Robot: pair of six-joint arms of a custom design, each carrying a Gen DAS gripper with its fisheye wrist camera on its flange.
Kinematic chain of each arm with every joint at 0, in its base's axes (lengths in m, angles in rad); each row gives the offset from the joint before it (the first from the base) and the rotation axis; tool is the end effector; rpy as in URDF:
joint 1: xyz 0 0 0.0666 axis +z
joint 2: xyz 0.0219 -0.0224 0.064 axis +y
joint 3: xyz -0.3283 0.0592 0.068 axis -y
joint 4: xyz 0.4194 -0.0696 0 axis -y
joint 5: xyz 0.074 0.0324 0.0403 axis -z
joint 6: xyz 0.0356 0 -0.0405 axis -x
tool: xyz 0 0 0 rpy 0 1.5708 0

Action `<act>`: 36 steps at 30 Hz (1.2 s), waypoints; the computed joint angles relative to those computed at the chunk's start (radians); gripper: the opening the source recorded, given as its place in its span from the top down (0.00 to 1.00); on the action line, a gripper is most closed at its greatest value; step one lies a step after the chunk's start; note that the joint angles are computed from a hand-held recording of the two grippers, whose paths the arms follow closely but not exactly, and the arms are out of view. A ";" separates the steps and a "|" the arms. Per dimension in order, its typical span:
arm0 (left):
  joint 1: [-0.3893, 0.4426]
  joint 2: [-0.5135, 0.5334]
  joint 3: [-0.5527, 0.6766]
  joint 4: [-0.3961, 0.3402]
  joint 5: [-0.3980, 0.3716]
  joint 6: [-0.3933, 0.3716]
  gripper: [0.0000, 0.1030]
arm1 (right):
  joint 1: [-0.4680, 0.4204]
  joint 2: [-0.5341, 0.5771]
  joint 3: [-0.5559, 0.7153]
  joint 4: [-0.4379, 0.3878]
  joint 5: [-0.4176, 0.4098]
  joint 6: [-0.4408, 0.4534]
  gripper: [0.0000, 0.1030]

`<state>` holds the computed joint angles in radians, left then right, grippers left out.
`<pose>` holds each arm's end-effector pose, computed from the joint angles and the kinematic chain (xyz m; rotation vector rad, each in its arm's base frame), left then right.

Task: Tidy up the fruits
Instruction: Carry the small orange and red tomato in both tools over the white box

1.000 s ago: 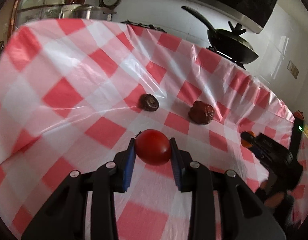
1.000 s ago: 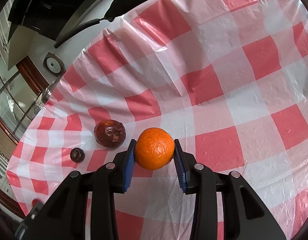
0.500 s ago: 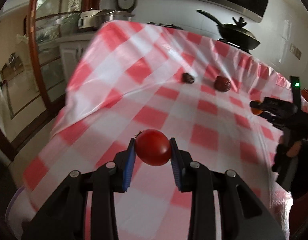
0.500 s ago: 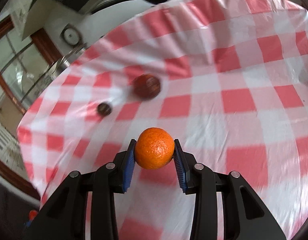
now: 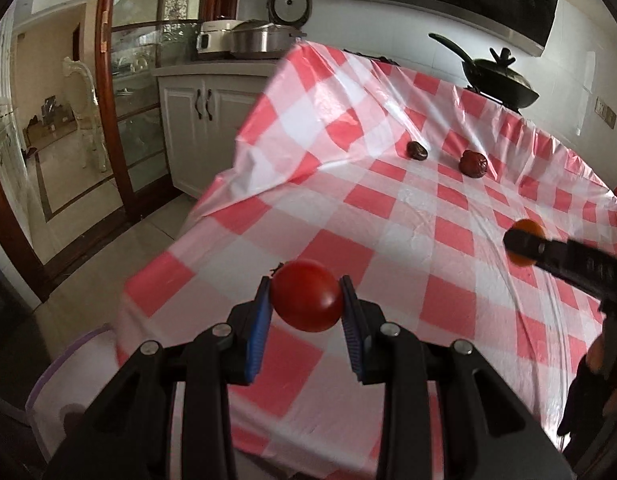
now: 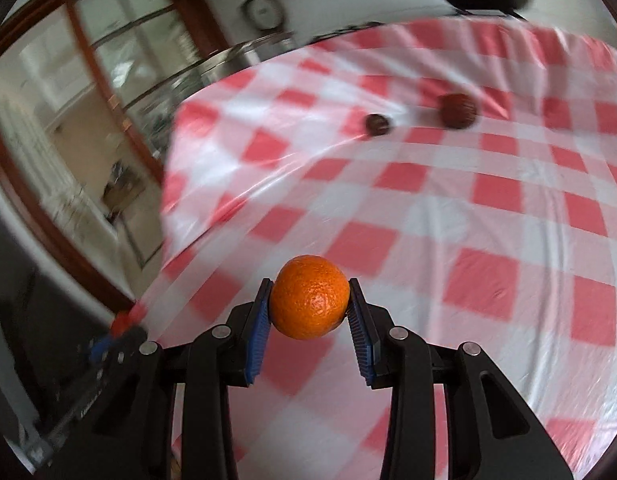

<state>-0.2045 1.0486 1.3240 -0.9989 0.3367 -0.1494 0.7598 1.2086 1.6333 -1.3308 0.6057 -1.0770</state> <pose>0.3904 -0.0934 0.4917 0.5715 2.2064 -0.4143 0.3150 0.2708 0.5531 0.5999 2.2016 0.1919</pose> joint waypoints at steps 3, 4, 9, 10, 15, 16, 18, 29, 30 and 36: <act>0.044 -0.018 -0.011 -0.002 0.025 -0.011 0.67 | 0.054 0.063 0.069 -0.020 0.016 0.029 0.64; 0.068 -0.025 -0.016 -0.005 0.037 -0.017 0.67 | 0.075 0.090 0.099 -0.029 0.021 0.043 0.64; 0.160 -0.036 -0.032 -0.015 0.071 -0.042 0.67 | 0.118 0.171 0.180 -0.039 0.004 0.095 0.64; 0.176 -0.035 -0.034 -0.017 0.075 -0.046 0.67 | 0.129 0.192 0.200 -0.040 -0.003 0.110 0.64; 0.255 -0.017 -0.043 -0.030 0.082 -0.062 0.67 | 0.174 0.287 0.280 -0.022 -0.048 0.210 0.64; 0.269 -0.013 -0.044 -0.032 0.082 -0.064 0.67 | 0.181 0.304 0.294 -0.018 -0.057 0.226 0.64; 0.294 -0.007 -0.048 -0.034 0.082 -0.067 0.67 | 0.195 0.335 0.321 -0.014 -0.074 0.256 0.64; 0.422 0.036 -0.084 -0.037 0.081 -0.095 0.67 | 0.258 0.483 0.446 -0.007 -0.192 0.414 0.64; 0.433 0.045 -0.088 -0.040 0.079 -0.099 0.67 | 0.262 0.498 0.460 -0.010 -0.204 0.431 0.64; 0.457 0.075 -0.115 -0.040 0.029 -0.122 0.67 | 0.295 0.652 0.615 -0.095 -0.294 0.549 0.64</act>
